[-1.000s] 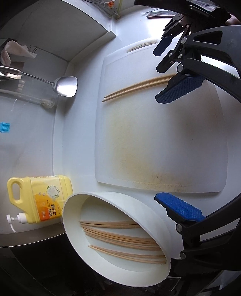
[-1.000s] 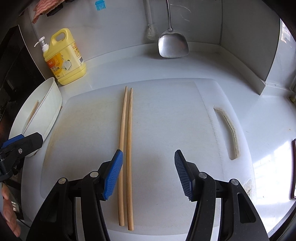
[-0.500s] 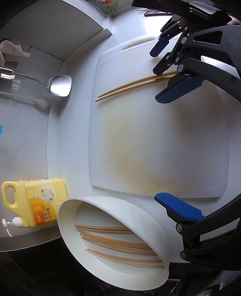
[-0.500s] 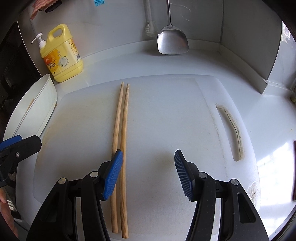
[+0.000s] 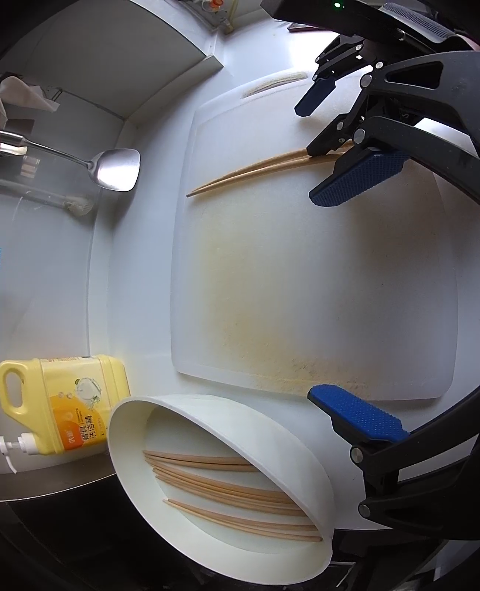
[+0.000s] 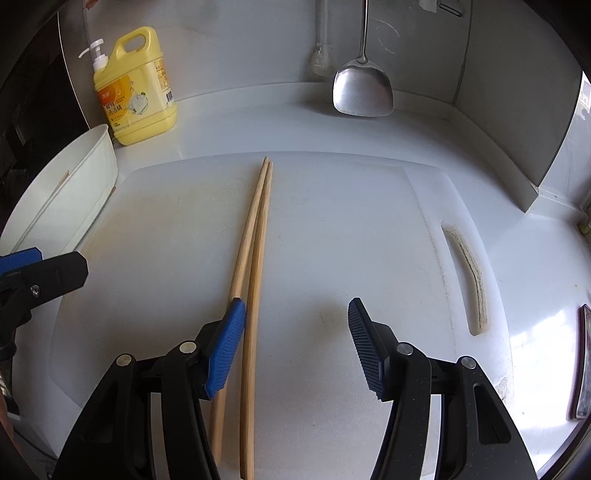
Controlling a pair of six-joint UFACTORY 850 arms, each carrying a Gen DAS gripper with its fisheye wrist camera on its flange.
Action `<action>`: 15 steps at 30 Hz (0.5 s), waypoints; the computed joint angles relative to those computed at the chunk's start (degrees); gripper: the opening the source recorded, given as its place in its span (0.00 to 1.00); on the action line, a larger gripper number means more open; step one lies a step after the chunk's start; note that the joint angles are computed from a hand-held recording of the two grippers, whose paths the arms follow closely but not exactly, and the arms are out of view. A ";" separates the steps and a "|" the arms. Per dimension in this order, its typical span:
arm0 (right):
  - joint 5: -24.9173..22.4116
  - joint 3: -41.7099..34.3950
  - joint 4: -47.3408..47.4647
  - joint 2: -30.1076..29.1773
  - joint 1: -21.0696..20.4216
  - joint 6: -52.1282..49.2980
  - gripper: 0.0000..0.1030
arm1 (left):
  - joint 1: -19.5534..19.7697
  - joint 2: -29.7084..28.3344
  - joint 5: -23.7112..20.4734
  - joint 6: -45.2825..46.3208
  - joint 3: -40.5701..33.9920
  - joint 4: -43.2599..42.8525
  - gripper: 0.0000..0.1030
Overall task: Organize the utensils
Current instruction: 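Move both open tools back over the last chopsticks on the cutting board, then close the right tool on one chopstick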
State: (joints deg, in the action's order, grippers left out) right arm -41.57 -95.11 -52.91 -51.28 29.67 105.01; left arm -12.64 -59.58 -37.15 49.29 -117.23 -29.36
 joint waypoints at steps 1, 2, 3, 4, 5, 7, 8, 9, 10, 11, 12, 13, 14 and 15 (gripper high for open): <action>-0.43 -0.29 -0.40 -0.18 0.15 -0.69 0.54 | -0.05 0.02 0.04 0.03 0.10 -0.02 0.93; -0.56 -0.38 -0.79 -0.24 0.22 -1.14 0.53 | -0.13 0.06 0.16 0.03 0.26 -0.01 0.93; 0.26 0.08 -1.51 0.03 0.17 -1.03 0.49 | -0.22 0.12 0.30 0.04 0.43 -0.06 0.93; 1.21 0.65 -2.38 0.35 0.10 -0.50 0.40 | -0.31 0.13 0.36 0.14 0.53 -0.16 0.93; 1.51 0.69 -2.84 0.38 0.10 -0.45 0.35 | -0.42 0.11 0.40 0.10 0.56 -0.16 0.93; 1.55 0.85 -3.58 0.45 0.06 -0.82 0.18 | -0.74 0.15 0.69 -0.02 0.76 -0.19 0.93; 1.89 1.25 -3.97 0.65 -0.04 -0.74 0.15 | -0.89 0.17 0.77 -0.07 0.84 -0.28 0.93; 2.47 1.93 -4.54 1.00 -0.12 -0.19 0.11 | -1.03 0.18 0.83 -0.02 0.91 -0.47 0.93; 3.15 2.71 -5.20 1.43 -0.25 0.53 0.08 | -1.21 0.34 1.04 -0.02 1.23 -0.74 0.93; 4.01 3.64 -5.94 1.95 -0.39 1.45 0.07 | -1.36 0.47 1.18 0.21 1.53 -1.17 0.93; 4.40 4.40 -6.43 2.38 -0.55 2.19 0.07 | -1.57 0.54 1.29 0.25 1.72 -1.40 0.93; 4.43 5.07 -6.84 2.71 -0.63 2.95 0.07 | -1.80 0.60 1.43 0.27 1.95 -1.54 0.93; 4.55 5.90 -7.43 3.15 -0.80 3.93 0.07 | -2.04 0.75 1.64 0.32 2.34 -1.69 0.93; 4.52 6.61 -7.91 3.50 -0.93 4.91 0.07 | -2.28 0.75 1.66 0.35 2.49 -1.79 0.93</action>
